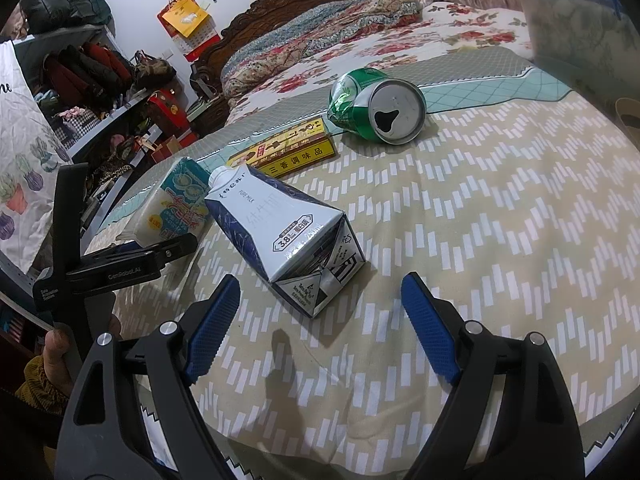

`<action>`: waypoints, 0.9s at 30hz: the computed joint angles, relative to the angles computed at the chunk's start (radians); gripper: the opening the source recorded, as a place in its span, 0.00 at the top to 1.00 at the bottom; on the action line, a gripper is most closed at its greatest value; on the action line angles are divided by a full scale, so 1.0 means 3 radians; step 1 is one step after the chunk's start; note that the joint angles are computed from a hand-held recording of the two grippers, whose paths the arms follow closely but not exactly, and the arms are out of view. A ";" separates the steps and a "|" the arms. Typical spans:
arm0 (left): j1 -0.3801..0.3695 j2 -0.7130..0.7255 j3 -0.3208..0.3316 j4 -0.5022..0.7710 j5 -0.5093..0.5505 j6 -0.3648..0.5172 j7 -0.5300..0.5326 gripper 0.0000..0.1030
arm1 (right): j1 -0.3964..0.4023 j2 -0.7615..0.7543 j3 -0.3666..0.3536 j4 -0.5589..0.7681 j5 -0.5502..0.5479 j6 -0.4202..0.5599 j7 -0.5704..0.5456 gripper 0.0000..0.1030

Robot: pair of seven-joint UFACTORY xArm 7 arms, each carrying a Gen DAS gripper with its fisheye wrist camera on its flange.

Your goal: Collect trash

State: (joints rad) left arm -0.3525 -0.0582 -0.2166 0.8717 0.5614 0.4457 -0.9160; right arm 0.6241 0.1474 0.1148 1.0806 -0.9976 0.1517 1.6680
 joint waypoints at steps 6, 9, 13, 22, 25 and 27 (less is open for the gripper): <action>0.0008 -0.0013 0.0009 -0.0026 -0.0050 -0.0065 0.0036 0.08 | 0.0001 0.0001 -0.0001 0.0002 0.0000 0.0001 -0.0001 0.20; 0.0011 -0.0007 0.0002 -0.0015 -0.0050 -0.0044 0.0041 0.08 | 0.0002 0.0000 -0.0002 -0.0001 -0.0004 0.0000 0.0003 0.20; -0.0003 0.0022 -0.0003 0.0033 -0.0015 0.0034 0.0054 0.08 | 0.0002 -0.0001 -0.0001 -0.0001 -0.0002 0.0001 -0.0001 0.20; -0.0020 0.0033 0.0015 0.0034 -0.0041 -0.0012 0.0049 0.08 | 0.0002 0.0003 -0.0005 0.0001 -0.0010 -0.0004 0.0008 0.20; -0.0013 0.0019 0.0027 0.0011 -0.0104 -0.0066 0.0097 0.08 | 0.0003 0.0003 -0.0005 0.0001 -0.0011 -0.0001 0.0006 0.20; -0.0008 0.0019 0.0026 0.0011 -0.0122 -0.0072 0.0116 0.08 | 0.0003 0.0003 -0.0004 0.0001 -0.0011 -0.0001 0.0006 0.20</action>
State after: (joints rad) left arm -0.3549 -0.0524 -0.2089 0.8751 0.5248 0.4241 -0.8812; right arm 0.6248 0.1482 0.1136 1.0809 -1.0008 0.1515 1.6698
